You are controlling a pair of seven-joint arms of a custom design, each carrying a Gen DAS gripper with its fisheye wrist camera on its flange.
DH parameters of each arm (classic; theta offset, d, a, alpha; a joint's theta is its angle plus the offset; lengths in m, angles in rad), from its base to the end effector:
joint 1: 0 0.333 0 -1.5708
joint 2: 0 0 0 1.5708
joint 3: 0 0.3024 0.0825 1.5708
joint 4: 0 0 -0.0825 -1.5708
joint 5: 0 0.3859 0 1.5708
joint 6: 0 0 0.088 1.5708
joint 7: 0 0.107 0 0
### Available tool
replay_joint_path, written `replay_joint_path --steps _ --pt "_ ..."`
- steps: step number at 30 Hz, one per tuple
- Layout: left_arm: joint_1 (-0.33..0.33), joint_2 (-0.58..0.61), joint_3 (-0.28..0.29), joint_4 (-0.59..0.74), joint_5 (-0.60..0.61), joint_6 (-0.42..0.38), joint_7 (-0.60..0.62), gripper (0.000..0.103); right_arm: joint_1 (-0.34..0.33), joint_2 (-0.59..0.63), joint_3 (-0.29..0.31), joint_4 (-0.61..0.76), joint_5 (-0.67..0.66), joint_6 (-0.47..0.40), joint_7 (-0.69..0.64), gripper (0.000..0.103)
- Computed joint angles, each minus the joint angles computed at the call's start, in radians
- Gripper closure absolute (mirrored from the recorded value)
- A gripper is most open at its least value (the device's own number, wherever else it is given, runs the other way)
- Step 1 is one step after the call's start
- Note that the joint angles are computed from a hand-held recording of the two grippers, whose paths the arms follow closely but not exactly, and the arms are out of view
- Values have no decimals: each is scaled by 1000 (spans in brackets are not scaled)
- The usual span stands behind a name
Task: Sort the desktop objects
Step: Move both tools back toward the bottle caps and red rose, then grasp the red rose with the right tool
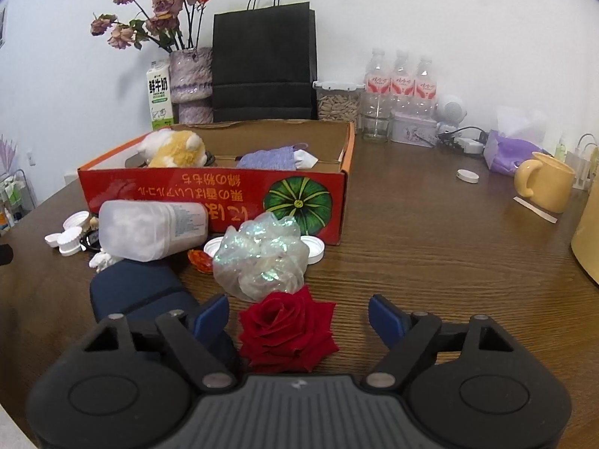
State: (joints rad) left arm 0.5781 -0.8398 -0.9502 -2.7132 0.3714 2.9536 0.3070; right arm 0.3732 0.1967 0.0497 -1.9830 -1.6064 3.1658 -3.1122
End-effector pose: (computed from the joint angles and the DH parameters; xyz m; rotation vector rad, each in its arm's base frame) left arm 0.3854 -0.1778 0.4360 -1.8511 1.1525 -0.7412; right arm 0.4995 0.3227 0.3988 -1.8951 1.2082 -0.6079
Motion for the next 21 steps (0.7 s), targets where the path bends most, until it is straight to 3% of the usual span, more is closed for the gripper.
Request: replay_joint_path --steps 8,21 --pt "23 26 -9 12 6 11 3 0 20 14 -11 -7 108 -3 -129 47" --pt "52 60 -24 27 6 27 16 0 67 27 -58 -8 194 10 -227 58"
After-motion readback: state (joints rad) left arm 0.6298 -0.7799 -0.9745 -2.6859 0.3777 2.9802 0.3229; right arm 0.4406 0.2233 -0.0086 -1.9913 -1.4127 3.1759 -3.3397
